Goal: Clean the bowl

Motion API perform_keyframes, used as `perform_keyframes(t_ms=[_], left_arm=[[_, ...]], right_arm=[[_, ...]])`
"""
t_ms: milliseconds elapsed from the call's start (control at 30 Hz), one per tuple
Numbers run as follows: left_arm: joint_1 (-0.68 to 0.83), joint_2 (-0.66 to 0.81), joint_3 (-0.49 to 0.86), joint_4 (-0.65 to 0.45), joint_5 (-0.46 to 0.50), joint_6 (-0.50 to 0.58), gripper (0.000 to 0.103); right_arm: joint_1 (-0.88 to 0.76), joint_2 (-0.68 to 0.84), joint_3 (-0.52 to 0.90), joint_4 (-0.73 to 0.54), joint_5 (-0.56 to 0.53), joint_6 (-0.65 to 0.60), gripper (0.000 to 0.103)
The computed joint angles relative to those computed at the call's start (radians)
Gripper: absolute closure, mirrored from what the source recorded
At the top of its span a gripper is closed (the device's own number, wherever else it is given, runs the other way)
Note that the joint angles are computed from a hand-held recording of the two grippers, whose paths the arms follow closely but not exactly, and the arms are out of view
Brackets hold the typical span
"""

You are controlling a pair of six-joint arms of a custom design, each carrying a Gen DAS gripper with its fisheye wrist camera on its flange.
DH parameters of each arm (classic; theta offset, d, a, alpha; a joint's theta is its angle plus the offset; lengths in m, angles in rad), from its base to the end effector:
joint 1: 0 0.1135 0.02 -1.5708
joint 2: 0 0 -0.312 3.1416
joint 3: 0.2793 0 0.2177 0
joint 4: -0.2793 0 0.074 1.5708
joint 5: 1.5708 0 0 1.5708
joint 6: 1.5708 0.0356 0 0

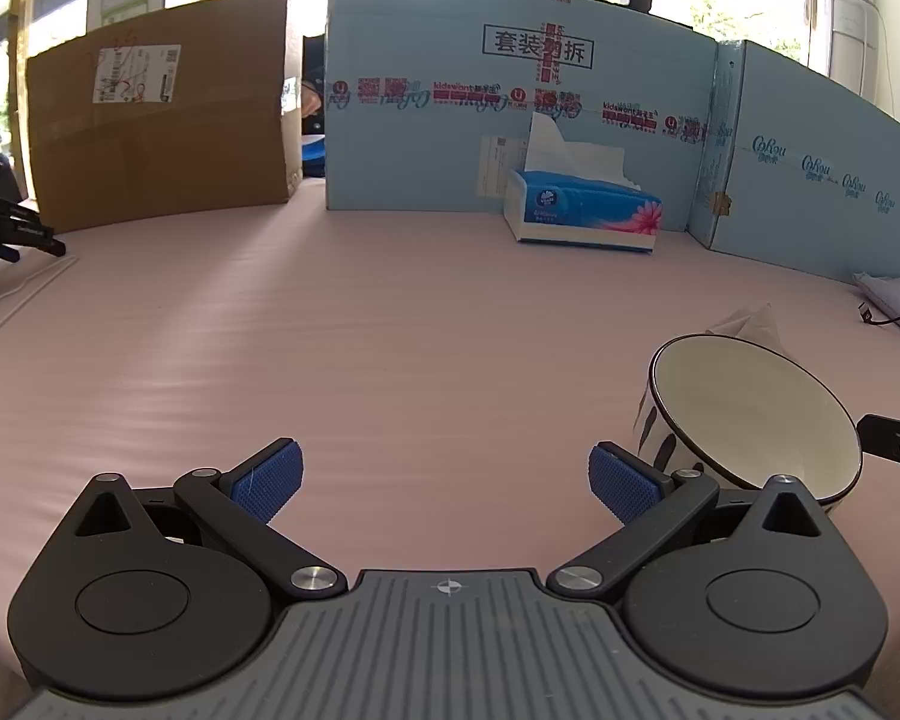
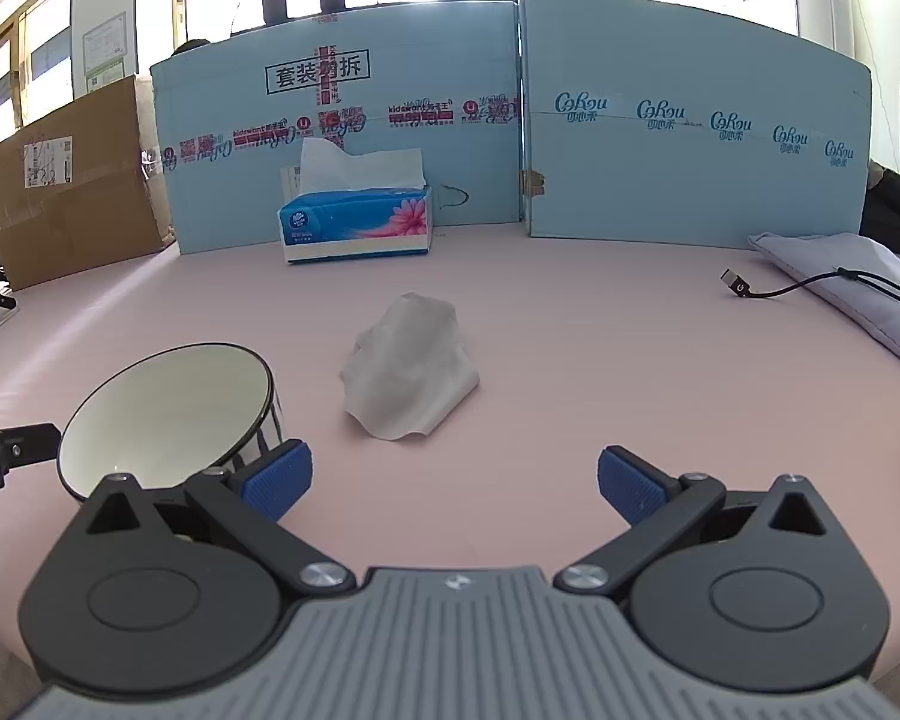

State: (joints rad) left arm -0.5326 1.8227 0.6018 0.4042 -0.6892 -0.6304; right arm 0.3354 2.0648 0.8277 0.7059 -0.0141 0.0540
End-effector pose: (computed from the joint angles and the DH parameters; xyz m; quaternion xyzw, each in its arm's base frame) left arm 0.2659 -0.1305 0.1657 -0.1670 0.8680 0.0721 0.4621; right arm 0.3659 0.1281 0.1546 -0.1252 0.8588 0.1021 0.4861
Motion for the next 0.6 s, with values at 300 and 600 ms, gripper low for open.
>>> perform_keyframes(t_ms=[300,600], left_arm=[[0.010,-0.002,-0.001,0.006,0.013,0.014,0.000],[0.010,-0.004,0.001,0.004,0.014,0.017,0.000]], right_arm=[[-0.001,0.002,-0.002,0.008,0.001,0.005,0.000],[-0.005,-0.001,-0.005,0.010,0.002,0.009,0.000]])
